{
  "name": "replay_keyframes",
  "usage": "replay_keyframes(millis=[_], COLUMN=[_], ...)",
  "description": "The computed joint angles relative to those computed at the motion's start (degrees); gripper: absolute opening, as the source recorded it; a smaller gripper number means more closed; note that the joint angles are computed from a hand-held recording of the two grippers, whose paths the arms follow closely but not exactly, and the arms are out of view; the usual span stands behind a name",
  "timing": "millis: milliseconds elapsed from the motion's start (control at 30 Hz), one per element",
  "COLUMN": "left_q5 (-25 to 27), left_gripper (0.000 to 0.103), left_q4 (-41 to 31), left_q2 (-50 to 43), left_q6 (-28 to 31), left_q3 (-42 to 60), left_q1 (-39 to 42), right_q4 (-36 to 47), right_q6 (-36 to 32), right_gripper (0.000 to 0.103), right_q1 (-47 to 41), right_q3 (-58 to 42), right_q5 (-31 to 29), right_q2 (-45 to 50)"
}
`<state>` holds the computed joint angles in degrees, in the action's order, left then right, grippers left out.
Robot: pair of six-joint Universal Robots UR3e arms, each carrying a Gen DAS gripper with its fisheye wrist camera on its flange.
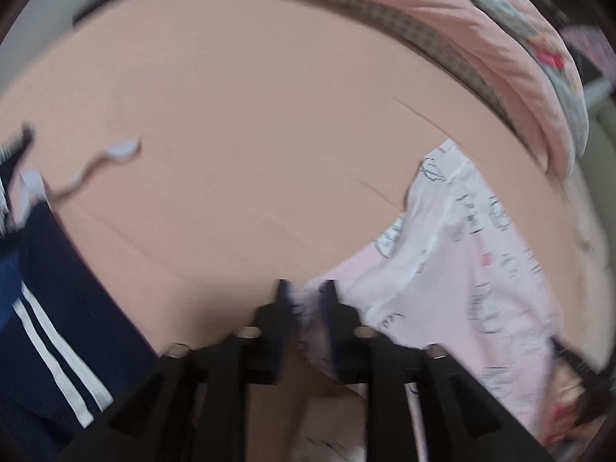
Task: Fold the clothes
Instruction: 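Open both grippers and lift them away from the folded pink pants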
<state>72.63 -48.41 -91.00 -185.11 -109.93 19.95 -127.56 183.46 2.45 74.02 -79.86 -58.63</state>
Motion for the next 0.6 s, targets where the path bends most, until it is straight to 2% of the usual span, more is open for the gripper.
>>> replay_keyframes(millis=[33,67,233,367,533,600], left_q5=[-2.38,-4.22,-10.97,-12.87,-20.61,-22.96], left_gripper=[0.081,0.083,0.083,0.083,0.083,0.083], left_q4=[-2.21,-3.14,-11.44,-20.12,-41.69,-53.46], left_q2=[1.46,3.64,12.78,20.42,34.31,40.45], left_q6=[-0.1,-0.32,-0.04,3.31,15.34,22.16], left_q3=[0.21,-0.42,1.2,3.64,6.99,9.25], left_q1=[1.35,2.5,4.9,5.48,13.59,19.34], right_q4=[0.27,0.58,2.6,5.21,9.52,9.71], right_q6=[-0.15,-0.31,-3.1,-3.37,-2.01,-2.27], right_gripper=[0.071,0.072,0.073,0.073,0.073,0.073], right_q1=[0.03,0.05,1.17,0.98,2.01,3.68], right_q3=[0.83,1.62,5.33,6.89,8.74,9.54], right_q5=[0.26,0.53,-0.35,0.39,0.56,-0.65], right_q2=[-1.62,-3.24,-12.9,-19.73,-28.8,-31.6])
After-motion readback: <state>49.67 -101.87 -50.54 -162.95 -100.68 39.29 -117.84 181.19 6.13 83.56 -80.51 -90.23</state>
